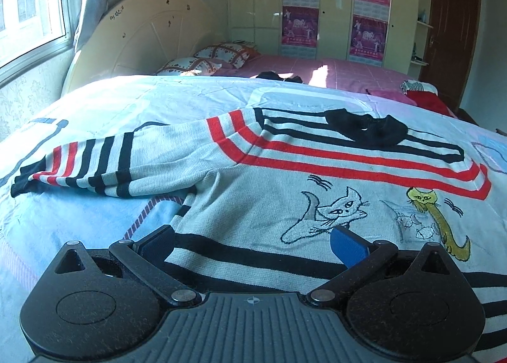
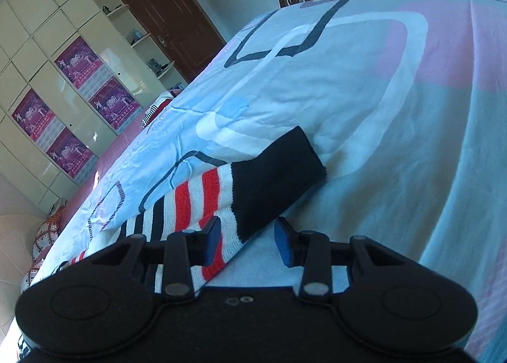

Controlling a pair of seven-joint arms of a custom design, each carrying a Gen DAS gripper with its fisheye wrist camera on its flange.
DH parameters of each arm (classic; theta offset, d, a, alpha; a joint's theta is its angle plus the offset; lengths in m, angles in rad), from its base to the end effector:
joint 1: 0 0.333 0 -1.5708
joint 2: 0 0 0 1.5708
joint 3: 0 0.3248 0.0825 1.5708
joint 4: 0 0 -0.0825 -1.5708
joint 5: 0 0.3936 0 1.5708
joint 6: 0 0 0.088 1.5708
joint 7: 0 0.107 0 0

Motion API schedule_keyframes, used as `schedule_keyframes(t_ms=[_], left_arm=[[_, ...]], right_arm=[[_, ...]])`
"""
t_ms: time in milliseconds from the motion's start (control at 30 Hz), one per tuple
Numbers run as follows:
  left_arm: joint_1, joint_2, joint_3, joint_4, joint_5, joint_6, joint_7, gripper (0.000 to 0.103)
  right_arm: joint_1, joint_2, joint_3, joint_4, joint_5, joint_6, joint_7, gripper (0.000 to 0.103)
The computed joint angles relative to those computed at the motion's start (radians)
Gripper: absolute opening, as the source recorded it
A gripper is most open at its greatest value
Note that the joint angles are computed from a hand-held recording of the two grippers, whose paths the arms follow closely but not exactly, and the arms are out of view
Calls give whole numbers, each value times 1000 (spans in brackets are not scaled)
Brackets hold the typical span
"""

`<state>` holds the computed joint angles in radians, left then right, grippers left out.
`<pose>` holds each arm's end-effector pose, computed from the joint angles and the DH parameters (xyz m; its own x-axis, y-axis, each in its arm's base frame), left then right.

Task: Fold small clothes
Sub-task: 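Grasp the black sleeve cuff with the right gripper while the left tool approaches the other cuff, then grasp the other black cuff with the left gripper while the right gripper lifts its sleeve across the body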

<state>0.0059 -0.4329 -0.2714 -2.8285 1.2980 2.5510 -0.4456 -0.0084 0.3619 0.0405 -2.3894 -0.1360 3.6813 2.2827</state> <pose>0.3491 -0.0984 0.3241 0.6267 -0.7787 -0.0298 -0.5233 -0.3922 -0.7565 0.5547 0.0348 0.2815 -0.2664 -0.8273 -0.4945 -0.5453 0.5524 -0.6304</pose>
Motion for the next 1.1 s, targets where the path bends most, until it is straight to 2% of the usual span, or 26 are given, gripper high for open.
schedule_keyframes(t_ms=[233, 300, 367, 500, 600, 767, 867, 933, 1100], left_arm=[[-10, 83, 6, 68, -3, -20, 32, 103], [-9, 86, 16, 73, -1, -20, 26, 103], [-2, 86, 27, 74, 4, -14, 8, 103], [10, 68, 39, 61, -18, -18, 4, 103], [19, 40, 43, 41, -26, -18, 19, 103], [51, -4, 48, -4, -4, 4, 55, 103], [83, -20, 64, -28, 56, 48, 49, 103], [111, -25, 87, -41, 118, 97, 30, 103], [167, -25, 159, -56, 258, 201, 9, 103]], right_arm=[[-56, 68, 29, 57, -76, 52, 71, 35], [-69, 74, 33, 69, -96, 47, 92, 28], [-96, 77, 43, 77, -152, 41, 113, 14], [-78, 82, 26, 83, -145, 34, 85, 11], [-9, 62, -13, 81, -72, -1, 2, 9], [146, 16, -59, 74, 104, 22, -209, 9], [222, -11, -43, 74, 149, 51, -335, 9], [254, -27, -4, 74, 125, 64, -383, 9], [349, 2, 76, 128, 76, 32, -455, 9]])
